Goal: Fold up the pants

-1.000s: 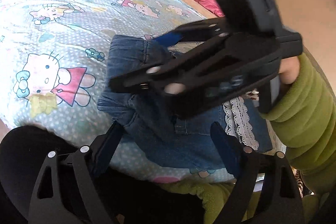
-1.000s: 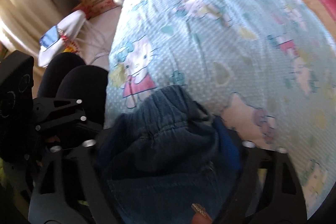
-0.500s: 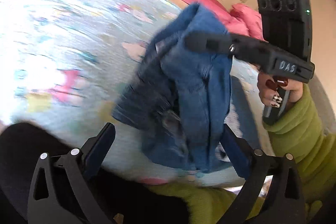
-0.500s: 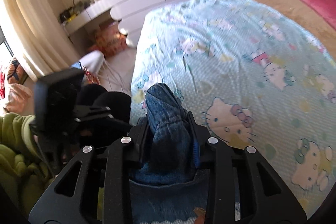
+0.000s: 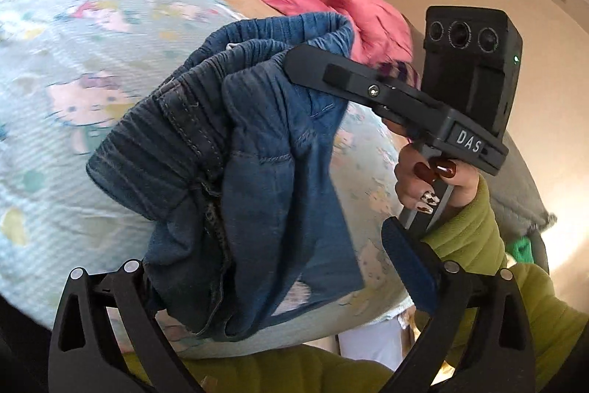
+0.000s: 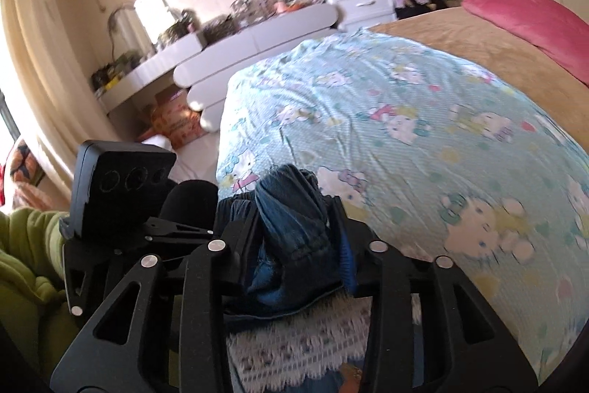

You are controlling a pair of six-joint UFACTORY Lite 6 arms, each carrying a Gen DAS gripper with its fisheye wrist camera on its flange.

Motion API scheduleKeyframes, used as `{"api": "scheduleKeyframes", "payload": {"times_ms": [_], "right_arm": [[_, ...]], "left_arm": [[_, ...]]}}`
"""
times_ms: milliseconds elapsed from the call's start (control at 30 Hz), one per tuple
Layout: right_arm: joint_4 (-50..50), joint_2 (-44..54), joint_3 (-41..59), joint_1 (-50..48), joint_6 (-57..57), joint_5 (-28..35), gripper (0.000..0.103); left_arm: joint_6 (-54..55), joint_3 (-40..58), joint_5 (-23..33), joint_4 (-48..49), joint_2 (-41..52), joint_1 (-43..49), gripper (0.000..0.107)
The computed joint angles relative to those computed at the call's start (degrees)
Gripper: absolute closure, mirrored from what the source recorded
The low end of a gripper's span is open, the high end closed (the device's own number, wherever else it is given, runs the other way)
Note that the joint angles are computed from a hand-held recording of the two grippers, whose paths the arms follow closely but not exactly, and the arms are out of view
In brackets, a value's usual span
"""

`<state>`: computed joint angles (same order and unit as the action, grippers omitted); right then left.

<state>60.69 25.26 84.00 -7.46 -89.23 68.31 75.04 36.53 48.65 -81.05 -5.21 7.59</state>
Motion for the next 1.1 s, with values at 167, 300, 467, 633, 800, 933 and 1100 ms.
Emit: {"api": "scheduleKeyframes", "payload": {"times_ms": [167,300,467,633,800,933,1100], "right_arm": [[3.29,-4.60,-8.37,-10.60,-4.77,0.34,0.053],[1.94,-7.39,-15.44,-13.94,-6.24,-6.12,0.049],[-2.86,-6.77,-19.64,-11.68,-3.38,-17.45,0.046],[-5.16,-5.13,-21.53,-9.45,0.61,-27.16,0.046],[-0.44,-12.20,-26.26,-14.14,-6.03,-22.65,0.038],[1.82,-19.00,-29.29,-18.04,-8.20,-19.23,0.026],[4.06,-26.46,-33.47,-23.01,-12.73,-15.85,0.021]], "left_arm": [[1.50,0.80,-6.60,-1.26,3.02,-13.20,0.009],[1.73,2.93,-9.87,-1.97,7.68,-18.79,0.009],[1.23,3.27,-13.77,-1.70,7.31,-21.65,0.009],[0.32,-1.76,-11.80,1.14,1.19,-18.29,0.009],[-1.89,-3.97,-13.69,3.17,-4.07,-16.82,0.009],[-6.14,-3.84,-16.91,7.07,-7.26,-16.54,0.009],[-14.74,-3.03,-22.13,15.65,-10.14,-17.43,0.009]]}}
